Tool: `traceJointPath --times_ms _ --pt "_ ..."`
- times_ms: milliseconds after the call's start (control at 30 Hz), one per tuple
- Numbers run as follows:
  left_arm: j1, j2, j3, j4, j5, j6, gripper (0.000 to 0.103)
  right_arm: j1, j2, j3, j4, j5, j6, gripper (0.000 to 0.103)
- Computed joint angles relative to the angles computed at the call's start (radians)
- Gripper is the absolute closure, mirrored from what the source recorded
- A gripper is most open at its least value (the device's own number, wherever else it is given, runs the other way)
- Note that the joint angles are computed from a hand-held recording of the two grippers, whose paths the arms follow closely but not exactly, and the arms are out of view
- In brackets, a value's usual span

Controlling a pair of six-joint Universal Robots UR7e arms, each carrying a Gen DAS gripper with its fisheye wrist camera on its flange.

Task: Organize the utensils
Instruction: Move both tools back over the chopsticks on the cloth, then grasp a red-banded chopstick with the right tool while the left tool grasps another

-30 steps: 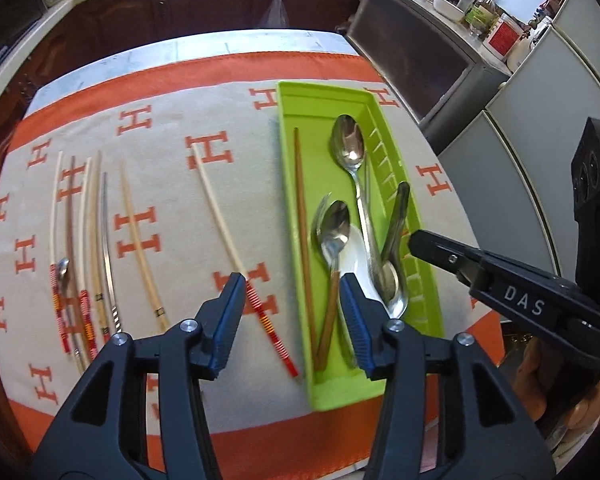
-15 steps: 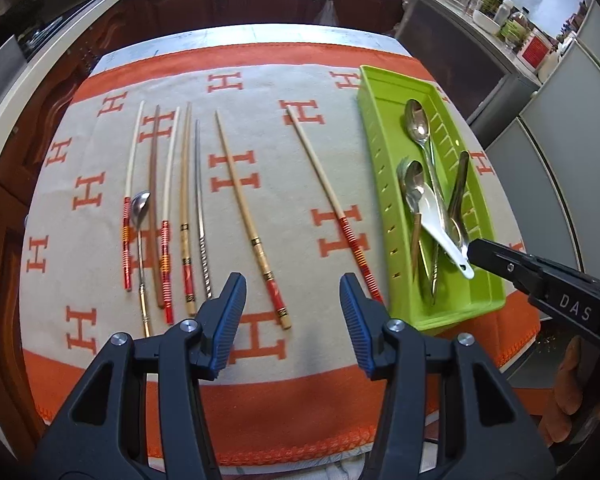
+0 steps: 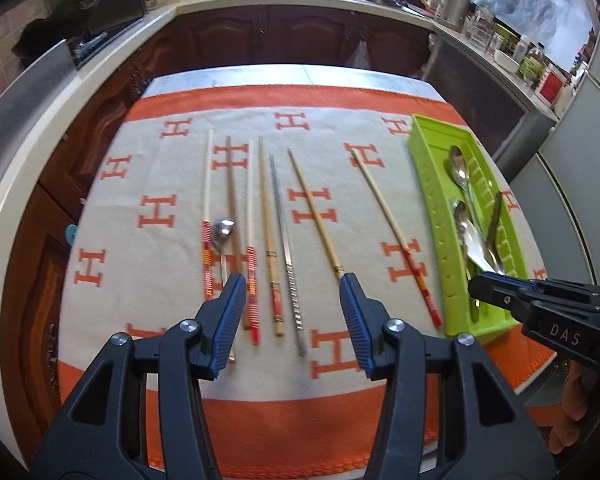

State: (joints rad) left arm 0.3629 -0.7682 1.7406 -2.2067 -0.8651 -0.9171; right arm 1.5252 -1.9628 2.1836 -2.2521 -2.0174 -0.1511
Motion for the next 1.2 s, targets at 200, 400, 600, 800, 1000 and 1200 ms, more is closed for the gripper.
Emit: traceJointPath --times_ms 200,400,600,800,1000,1200 --pt "0.026 -0.067 0.074 -0.026 0.063 -0.064 0.057 0.049 0.078 -0.014 -0.021 -0.025 0.005 0.092" --pt "0.060 -0.114 0.128 -0.026 0.101 -0.155 0.057 0.072 0.160 -0.035 -0.048 -0.038 -0.003 0.092" --pt "0.112 -0.111 0.123 -0.016 0.053 -0.138 0.057 0.065 0.257 -0.053 -0.096 -0.040 -0.019 0.092" --pt "0.172 -0.090 0.123 -0.084 -0.035 -0.053 0.058 0.060 0.358 -0.068 -0.145 -0.084 -0.034 0.092" --pt "0.206 -0.064 0.109 -0.079 -0.055 -0.011 0.057 0.086 0.406 -0.038 -0.258 -0.154 -0.107 0.092" --pt "0.232 -0.032 0.075 -0.074 -0.082 0.033 0.057 0.103 0.429 -0.010 -0.365 -0.201 -0.197 0.096"
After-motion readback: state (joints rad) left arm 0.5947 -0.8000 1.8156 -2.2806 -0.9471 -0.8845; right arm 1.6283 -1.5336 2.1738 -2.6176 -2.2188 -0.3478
